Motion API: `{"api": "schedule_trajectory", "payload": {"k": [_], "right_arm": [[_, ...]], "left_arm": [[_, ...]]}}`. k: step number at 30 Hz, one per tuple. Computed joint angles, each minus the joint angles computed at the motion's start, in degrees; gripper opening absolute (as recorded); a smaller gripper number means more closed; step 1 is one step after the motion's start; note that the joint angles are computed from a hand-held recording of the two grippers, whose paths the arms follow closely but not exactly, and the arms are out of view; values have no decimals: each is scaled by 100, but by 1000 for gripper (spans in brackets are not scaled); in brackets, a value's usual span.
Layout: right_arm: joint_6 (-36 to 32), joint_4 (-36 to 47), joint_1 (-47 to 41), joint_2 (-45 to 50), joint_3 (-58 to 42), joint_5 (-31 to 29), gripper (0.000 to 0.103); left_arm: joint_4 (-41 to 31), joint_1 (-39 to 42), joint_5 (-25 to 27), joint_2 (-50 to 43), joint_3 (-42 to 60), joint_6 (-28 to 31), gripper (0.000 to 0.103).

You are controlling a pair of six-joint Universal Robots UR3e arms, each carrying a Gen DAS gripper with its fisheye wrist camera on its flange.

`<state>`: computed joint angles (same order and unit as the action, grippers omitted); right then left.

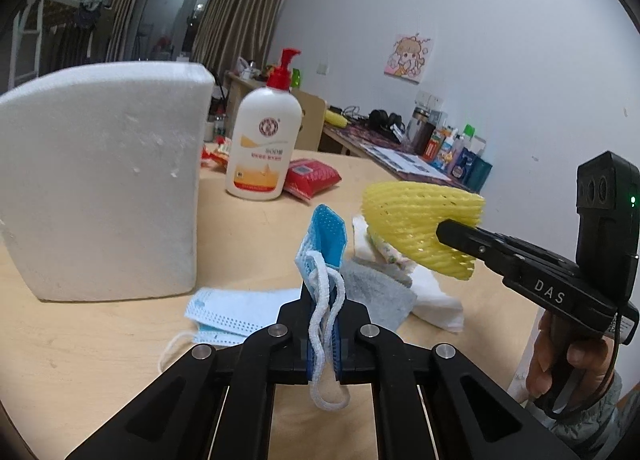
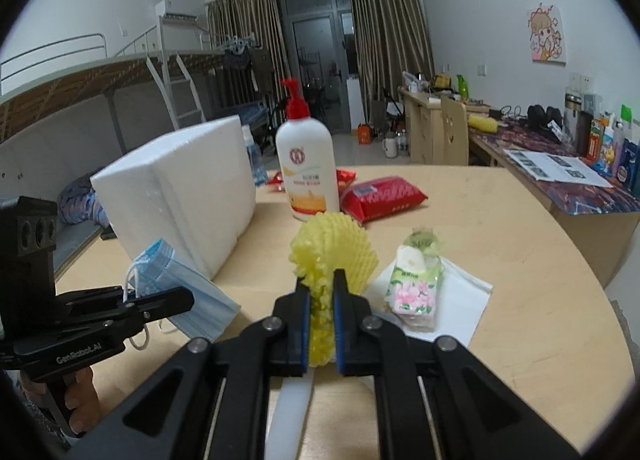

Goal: Organize soft objects
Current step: 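Grasp the blue mask with the left tool while the right tool grasps the yellow net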

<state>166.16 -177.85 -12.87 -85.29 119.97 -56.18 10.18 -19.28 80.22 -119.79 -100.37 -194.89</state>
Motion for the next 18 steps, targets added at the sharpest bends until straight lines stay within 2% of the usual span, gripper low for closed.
{"api": "schedule_trajectory", "payload": {"k": [9, 18], "right_arm": [[30, -95, -104, -690, 476, 176, 12], [38, -143, -249, -1412, 1070, 597, 12]], "left_arm": [[430, -107, 385, 814, -768, 52, 6], [707, -296, 1172, 1932, -1836, 14, 6]]}}
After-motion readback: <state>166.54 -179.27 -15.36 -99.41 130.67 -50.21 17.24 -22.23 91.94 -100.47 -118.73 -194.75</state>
